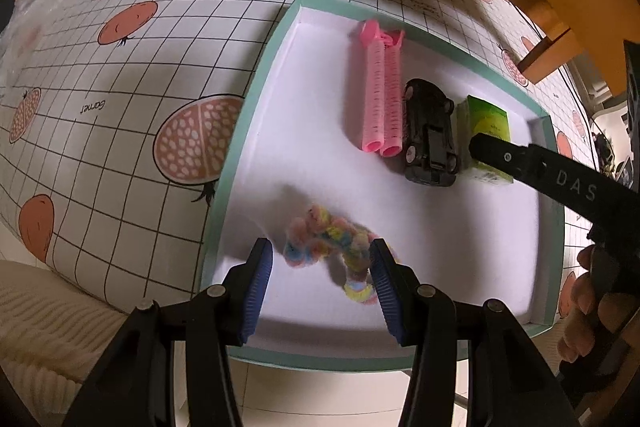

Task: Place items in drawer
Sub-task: 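Lower the left gripper onto the braided hair tie while the right closes on the green tissue packet, then lift the braided hair tie with the left gripper while the right lifts the tissue packet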

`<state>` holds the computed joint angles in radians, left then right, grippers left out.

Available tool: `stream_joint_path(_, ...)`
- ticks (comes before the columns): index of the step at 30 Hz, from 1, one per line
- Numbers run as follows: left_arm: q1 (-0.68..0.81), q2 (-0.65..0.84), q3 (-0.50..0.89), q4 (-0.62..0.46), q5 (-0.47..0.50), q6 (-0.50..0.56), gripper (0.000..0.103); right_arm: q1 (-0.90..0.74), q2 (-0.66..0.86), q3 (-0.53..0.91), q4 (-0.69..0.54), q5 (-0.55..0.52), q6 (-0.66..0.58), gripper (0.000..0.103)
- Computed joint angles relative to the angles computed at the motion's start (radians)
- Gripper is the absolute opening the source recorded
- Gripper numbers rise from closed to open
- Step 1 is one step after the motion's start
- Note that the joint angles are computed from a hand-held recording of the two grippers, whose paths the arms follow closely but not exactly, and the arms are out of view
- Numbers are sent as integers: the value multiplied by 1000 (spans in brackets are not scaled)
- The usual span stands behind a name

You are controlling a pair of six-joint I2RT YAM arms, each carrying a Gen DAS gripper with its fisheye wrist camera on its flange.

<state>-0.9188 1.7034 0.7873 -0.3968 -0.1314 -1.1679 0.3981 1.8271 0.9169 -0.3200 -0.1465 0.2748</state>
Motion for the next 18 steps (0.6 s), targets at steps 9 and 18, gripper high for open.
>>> stream_joint_path(9,-3,25,11,36,3,37,40,3,26,27,-4,6,9,50)
stream_joint_path(18,8,92,52,92,-9,59,39,6,52,64,-29,5,21,50)
